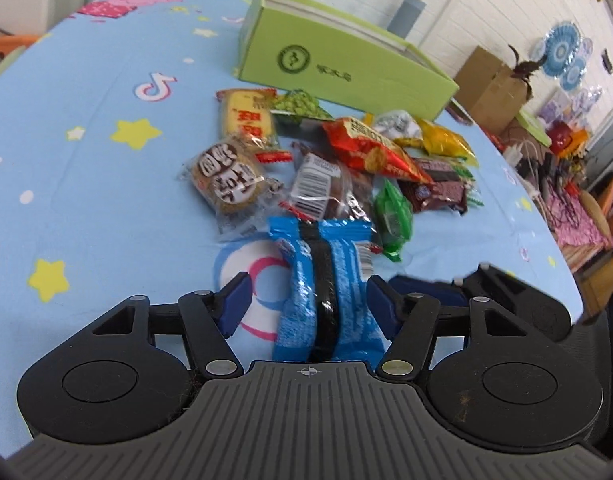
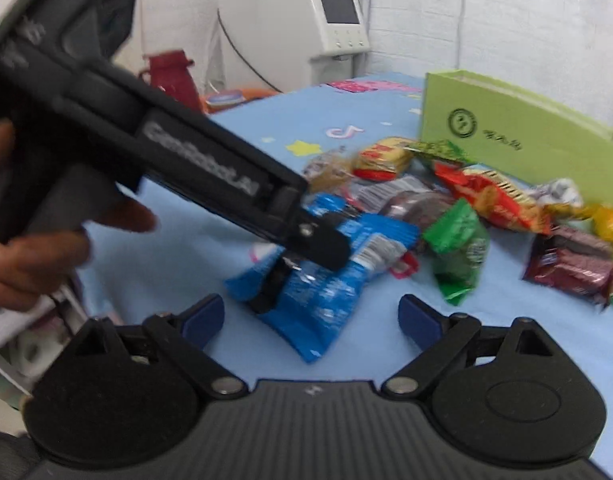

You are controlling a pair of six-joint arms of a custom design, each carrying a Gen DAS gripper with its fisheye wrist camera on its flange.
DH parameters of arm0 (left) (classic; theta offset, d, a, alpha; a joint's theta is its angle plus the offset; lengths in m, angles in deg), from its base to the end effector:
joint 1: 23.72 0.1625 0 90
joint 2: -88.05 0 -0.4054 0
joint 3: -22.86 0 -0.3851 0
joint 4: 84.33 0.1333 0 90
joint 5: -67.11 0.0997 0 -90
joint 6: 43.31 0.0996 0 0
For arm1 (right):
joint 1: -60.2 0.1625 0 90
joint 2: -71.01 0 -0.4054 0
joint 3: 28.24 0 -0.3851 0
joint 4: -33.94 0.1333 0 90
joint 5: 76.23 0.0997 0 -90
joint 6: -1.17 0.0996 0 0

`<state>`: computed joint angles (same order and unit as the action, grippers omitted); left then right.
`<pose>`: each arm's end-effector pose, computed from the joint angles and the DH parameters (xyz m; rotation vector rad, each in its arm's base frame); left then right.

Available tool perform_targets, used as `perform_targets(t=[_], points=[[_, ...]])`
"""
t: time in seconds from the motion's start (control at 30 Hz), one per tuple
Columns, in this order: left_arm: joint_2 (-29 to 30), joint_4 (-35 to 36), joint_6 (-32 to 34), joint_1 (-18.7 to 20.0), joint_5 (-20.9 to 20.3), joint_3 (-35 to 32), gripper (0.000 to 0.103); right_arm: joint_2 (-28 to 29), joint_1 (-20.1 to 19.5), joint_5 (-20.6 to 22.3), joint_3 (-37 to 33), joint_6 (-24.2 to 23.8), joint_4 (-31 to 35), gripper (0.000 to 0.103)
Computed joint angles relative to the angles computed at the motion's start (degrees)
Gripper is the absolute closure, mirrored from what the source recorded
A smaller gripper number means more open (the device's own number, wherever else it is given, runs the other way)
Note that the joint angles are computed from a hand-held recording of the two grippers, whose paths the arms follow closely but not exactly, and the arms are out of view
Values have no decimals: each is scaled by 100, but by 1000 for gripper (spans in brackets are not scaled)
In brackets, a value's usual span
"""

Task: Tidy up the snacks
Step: 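Reach down and grasp the blue wrapped snack with the left tool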

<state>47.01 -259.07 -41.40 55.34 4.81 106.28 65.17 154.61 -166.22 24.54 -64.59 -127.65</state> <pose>0.0391 -0.7443 0.1711 0.0431 2.5489 -1.0295 0.1943 -0.7858 -0.1266 1.6515 -2.3511 0.5401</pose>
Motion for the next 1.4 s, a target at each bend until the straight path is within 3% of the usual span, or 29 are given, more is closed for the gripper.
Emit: perform_targets(t=[0.07, 0.27, 0.4, 0.53, 0.67, 0.8, 0.9, 1.03, 1.17, 1.4], points=[[-35, 199, -64, 41, -392, 1, 56, -7, -39, -81, -120, 209, 37, 10], [189, 533, -63, -53, -858, -222, 55, -222, -215, -438, -54, 456, -294, 10], [502, 1018, -21, -95, -1425, -647, 53, -345, -340, -747, 17, 846, -773, 10], [497, 1055, 162, -257, -1125, -602, 52, -550, -434, -741, 317, 1016, -1009, 10], [105, 624, 190, -369, -458, -13, 47, -777, -529, -345, 605, 1199, -792, 10], [196, 376, 367, -336, -144, -262, 42, -692, -544, 169, 390, 1398, -270, 10], [448, 803, 373, -228, -266, -810, 44, -506, -464, 173, 182, 1403, -219, 10], [729, 1434, 221, -89, -545, -1414, 59, -407, -421, 168, 143, 1415, -338, 9], [659, 1301, 270, -53, -671, -1251, 75, -252, -357, 64, -28, 1089, -344, 9], [354, 1051, 12, 36, -956, -721, 82, -84, -380, 92, -62, 487, -760, 9]])
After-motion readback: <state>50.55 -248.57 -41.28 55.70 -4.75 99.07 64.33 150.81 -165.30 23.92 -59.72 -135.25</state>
